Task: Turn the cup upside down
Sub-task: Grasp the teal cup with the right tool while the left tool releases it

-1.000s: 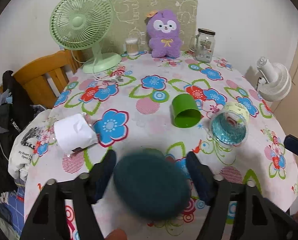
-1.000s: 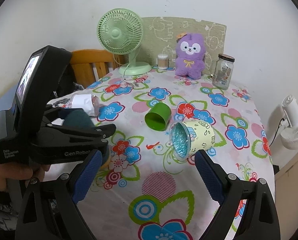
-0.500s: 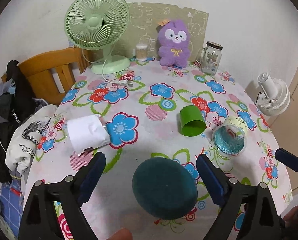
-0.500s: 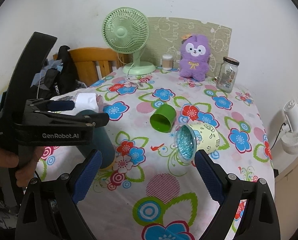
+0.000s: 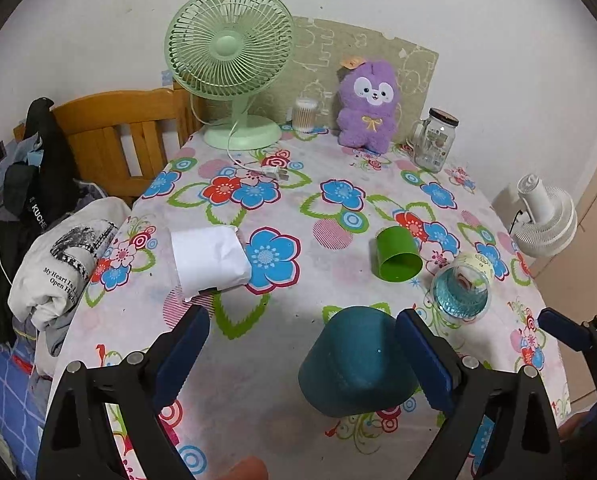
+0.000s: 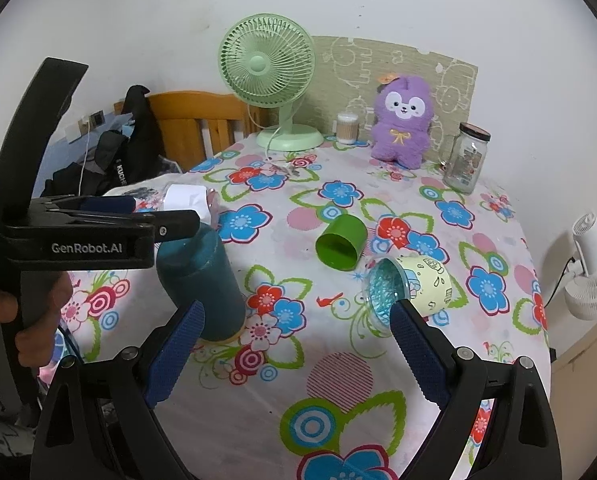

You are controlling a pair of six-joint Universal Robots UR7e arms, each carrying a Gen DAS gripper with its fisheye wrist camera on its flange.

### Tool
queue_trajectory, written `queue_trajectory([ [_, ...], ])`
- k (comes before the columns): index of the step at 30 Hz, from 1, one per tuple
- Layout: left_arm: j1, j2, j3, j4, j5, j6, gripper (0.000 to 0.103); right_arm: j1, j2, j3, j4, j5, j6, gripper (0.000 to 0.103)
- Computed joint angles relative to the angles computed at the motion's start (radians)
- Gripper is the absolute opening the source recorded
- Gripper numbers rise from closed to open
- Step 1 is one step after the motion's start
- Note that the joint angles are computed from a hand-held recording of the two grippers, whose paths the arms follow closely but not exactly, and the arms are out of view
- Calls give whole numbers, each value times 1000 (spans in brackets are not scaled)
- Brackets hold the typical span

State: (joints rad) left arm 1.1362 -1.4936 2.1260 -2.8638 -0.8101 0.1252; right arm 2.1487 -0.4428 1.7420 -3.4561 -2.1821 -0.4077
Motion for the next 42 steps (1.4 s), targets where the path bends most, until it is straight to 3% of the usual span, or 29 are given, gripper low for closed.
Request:
queue_trajectory([
  [7,11,-30,11,0,-18,-4,95,-13,10,-17,36,50,18,95],
  [18,86,-159,65,34,-63,-71,97,-31,101,-168,203,222,23,95],
  [19,94,-166,69,34,-57,-74,97,-34,111,-183,216,235,19,91],
  [20,101,-172,72,37,-58,-79,97,-34,122,-201,238,232,24,78],
  [22,114,-183,77,41,-65,-88,97,-38,130,-240,318,222,58,64],
  [24,124,-190,81,46,-69,-92,97,-49,121,-250,339,247,97,64],
  [27,137,-197,84,58,-84,-98,97,-94,80,-282,489,353,234,63],
  [29,146,-199,81,66,-98,-102,97,-139,38,-293,627,509,319,63],
  [31,152,-206,81,72,-111,-103,97,-164,11,-298,706,600,347,62],
  [33,153,-211,84,70,-117,-100,97,-177,1,-327,814,637,362,62],
  [37,159,-213,84,70,-130,-102,97,-188,38,-397,931,600,393,63],
  [41,163,-205,78,89,-142,-117,97,-209,75,-421,875,581,438,69],
  [42,161,-205,79,91,-142,-117,97,-206,85,-430,855,546,445,72],
])
